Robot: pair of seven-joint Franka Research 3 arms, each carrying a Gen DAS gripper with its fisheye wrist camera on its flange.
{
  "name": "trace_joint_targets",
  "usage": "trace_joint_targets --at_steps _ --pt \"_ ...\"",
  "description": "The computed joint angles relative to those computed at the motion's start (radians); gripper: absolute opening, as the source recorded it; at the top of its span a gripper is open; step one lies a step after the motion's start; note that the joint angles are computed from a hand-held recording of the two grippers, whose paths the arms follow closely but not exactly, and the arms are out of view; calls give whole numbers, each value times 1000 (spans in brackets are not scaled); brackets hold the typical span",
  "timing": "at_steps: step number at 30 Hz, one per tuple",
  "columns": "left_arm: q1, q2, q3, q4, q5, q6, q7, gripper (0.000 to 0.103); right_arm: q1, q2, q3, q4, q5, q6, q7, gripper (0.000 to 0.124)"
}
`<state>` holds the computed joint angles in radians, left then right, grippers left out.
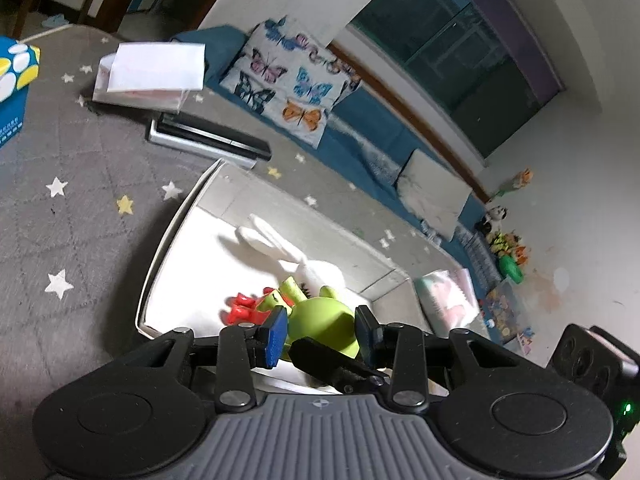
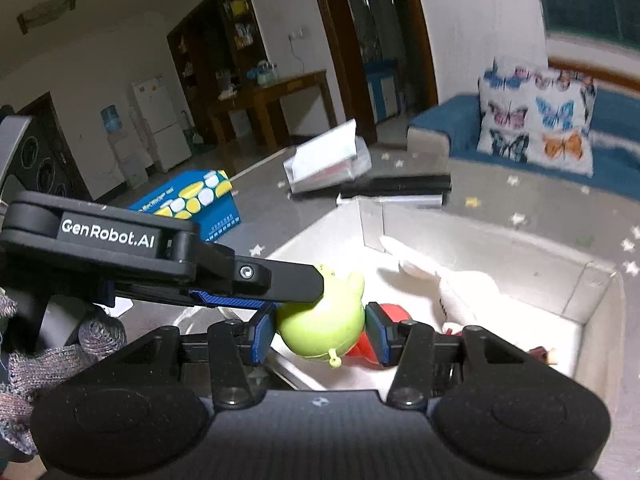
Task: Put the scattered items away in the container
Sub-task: 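Lift the green toy with the left gripper and lower it into the box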
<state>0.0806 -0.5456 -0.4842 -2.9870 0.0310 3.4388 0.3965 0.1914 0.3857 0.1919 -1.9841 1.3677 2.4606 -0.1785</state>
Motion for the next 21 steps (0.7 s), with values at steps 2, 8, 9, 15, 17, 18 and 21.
trace_joint_targets --at_steps 2,8,9,15,17,18,21 --pt "-29 40 58 8 22 4 10 39 6 36 -10 37 -64 -19 77 49" --pt "-89 113 166 30 50 1 36 39 0 130 -4 152 -225 -62 267 49" --pt "-93 120 174 32 52 2 40 39 -2 139 1 161 -242 -59 281 49" --pt "-88 124 172 47 41 -31 47 39 0 157 33 178 -293 7 288 49" --pt "-62 115 138 53 33 -54 47 39 0 159 43 179 -305 23 284 49" --pt "-53 114 128 55 34 -61 48 39 0 158 46 177 -310 31 280 49" --pt "-46 108 121 54 48 -67 54 39 1 162 47 180 -345 29 286 49"
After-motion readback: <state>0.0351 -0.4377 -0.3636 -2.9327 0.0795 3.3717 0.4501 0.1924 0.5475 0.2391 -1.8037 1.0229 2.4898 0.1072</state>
